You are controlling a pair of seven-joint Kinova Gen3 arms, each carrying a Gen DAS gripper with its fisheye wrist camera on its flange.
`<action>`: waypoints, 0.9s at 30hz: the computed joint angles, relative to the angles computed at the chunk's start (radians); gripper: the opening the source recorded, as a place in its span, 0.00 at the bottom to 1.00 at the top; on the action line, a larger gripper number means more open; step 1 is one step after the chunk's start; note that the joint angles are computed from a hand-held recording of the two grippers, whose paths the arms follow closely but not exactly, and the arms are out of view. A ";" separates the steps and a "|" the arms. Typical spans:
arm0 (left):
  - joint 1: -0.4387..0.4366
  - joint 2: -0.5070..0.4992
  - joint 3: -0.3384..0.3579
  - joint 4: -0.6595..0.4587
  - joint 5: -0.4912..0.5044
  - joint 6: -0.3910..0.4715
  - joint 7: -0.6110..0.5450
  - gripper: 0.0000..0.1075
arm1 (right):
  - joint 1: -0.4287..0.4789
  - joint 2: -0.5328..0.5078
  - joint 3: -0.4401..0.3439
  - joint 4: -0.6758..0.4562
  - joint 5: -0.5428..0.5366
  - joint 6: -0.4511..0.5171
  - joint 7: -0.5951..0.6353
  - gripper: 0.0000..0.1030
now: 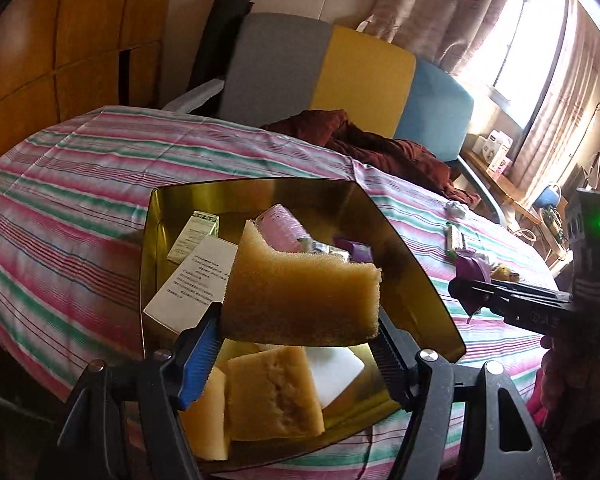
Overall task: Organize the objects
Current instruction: 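Carry the sponge and purple packet over the gold tray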
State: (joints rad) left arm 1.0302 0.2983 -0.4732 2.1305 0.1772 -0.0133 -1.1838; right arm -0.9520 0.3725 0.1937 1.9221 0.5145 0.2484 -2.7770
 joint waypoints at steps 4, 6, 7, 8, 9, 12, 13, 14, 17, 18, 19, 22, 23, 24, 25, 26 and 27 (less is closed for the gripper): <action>-0.063 0.017 0.056 -0.012 -0.004 0.004 0.004 0.66 | 0.055 0.029 -0.062 -0.067 -0.028 0.036 0.066 0.38; -0.078 0.022 0.070 -0.016 -0.010 0.010 0.007 0.66 | 0.078 0.042 -0.080 -0.100 -0.040 0.048 0.097 0.38; -0.096 0.025 0.089 -0.018 -0.013 0.012 0.010 0.66 | 0.093 0.054 -0.091 -0.128 -0.048 0.058 0.118 0.38; -0.111 0.027 0.104 -0.019 -0.018 0.012 0.012 0.66 | 0.106 0.063 -0.099 -0.150 -0.057 0.064 0.137 0.38; -0.118 0.028 0.111 -0.020 -0.022 0.013 0.015 0.66 | 0.117 0.073 -0.106 -0.172 -0.065 0.069 0.155 0.38; -0.121 0.026 0.116 -0.014 -0.030 0.008 0.020 0.66 | 0.143 0.120 -0.123 -0.273 -0.087 0.118 0.217 0.39; -0.116 0.024 0.109 -0.011 -0.030 0.006 0.020 0.66 | 0.152 0.134 -0.130 -0.301 -0.098 0.132 0.235 0.39; -0.109 0.024 0.100 -0.009 -0.029 0.005 0.022 0.66 | 0.154 0.146 -0.132 -0.324 -0.105 0.141 0.247 0.39; -0.102 0.030 0.083 -0.012 -0.025 0.008 0.023 0.66 | 0.150 0.152 -0.128 -0.342 -0.120 0.136 0.267 0.39; -0.099 0.034 0.077 -0.018 -0.026 0.012 0.023 0.66 | 0.146 0.152 -0.123 -0.343 -0.123 0.136 0.270 0.39; -0.091 0.039 0.068 -0.026 -0.029 0.015 0.025 0.66 | 0.141 0.154 -0.119 -0.347 -0.124 0.138 0.273 0.39; -0.076 0.052 0.052 -0.043 -0.036 0.001 0.024 0.66 | 0.122 0.167 -0.095 -0.369 -0.120 0.160 0.268 0.41; -0.060 0.058 0.037 -0.052 -0.034 0.007 0.021 0.66 | 0.115 0.175 -0.083 -0.381 -0.115 0.168 0.260 0.42; -0.055 0.068 0.035 -0.065 -0.037 0.017 0.018 0.66 | 0.119 0.180 -0.084 -0.388 -0.114 0.172 0.261 0.42; -0.067 0.077 0.048 -0.079 -0.044 0.031 0.017 0.66 | 0.117 0.184 -0.077 -0.395 -0.112 0.177 0.253 0.44; -0.075 0.085 0.056 -0.091 -0.053 0.046 0.021 0.66 | 0.117 0.184 -0.073 -0.396 -0.111 0.176 0.244 0.52; -0.085 0.093 0.067 -0.102 -0.063 0.061 0.031 0.67 | 0.114 0.184 -0.064 -0.394 -0.108 0.173 0.230 0.57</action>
State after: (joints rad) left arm 0.9452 0.3917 -0.4058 2.0287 0.1145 0.0477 -1.1529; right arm -0.8384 0.5563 0.1298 1.5281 0.4062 0.4214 -2.5470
